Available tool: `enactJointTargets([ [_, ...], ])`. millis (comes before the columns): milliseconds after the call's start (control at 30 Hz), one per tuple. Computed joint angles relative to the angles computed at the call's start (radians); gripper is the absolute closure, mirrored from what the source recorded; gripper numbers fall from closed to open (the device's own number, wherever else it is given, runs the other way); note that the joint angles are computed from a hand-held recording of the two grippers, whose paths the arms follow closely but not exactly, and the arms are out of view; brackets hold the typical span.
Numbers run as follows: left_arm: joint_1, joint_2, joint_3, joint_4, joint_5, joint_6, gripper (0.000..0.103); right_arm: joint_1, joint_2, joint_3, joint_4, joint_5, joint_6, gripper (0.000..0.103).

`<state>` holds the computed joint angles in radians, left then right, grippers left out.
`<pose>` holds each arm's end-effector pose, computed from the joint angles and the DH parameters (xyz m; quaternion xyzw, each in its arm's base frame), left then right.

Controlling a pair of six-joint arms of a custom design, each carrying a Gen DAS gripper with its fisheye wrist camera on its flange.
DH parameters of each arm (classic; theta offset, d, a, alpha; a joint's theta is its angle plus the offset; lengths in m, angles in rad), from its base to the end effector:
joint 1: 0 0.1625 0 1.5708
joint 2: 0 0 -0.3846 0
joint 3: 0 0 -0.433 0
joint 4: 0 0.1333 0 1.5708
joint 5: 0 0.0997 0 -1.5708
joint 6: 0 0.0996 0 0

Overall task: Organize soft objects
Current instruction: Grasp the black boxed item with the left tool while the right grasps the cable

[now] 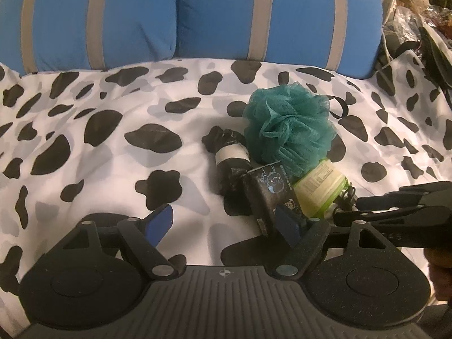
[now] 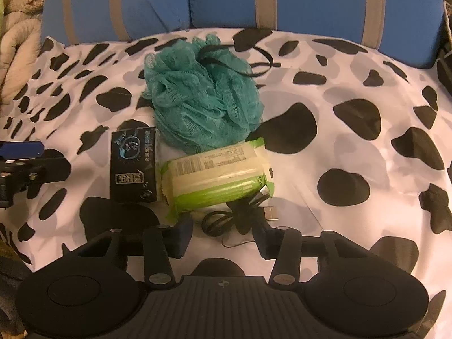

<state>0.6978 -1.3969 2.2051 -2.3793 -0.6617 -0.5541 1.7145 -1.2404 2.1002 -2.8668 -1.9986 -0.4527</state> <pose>-0.2205 -0.4614 0.1671 0.1426 0.8871 -0.2875 0.3319 0.1678 -0.5173 0.1582 0.2364 -0.9254 0.1770 0.2373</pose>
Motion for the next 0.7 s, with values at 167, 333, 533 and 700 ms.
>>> enactJointTargets([
  [167,-0.003,0.006,-0.002,0.004,-0.01,0.01,0.024,-0.007,-0.014,0.004,0.013,-0.004,0.056,0.089],
  [333,-0.002,0.009,-0.005,0.007,-0.021,0.003,0.024,0.015,-0.046,0.035,-0.056,-0.032,-0.009,0.098],
  [533,-0.009,0.01,-0.004,0.023,-0.022,-0.007,0.024,0.013,-0.129,0.072,-0.01,-0.012,-0.064,0.099],
  [700,-0.011,0.012,-0.009,0.031,-0.027,-0.02,0.024,-0.001,-0.179,0.081,0.12,-0.027,-0.1,0.099],
])
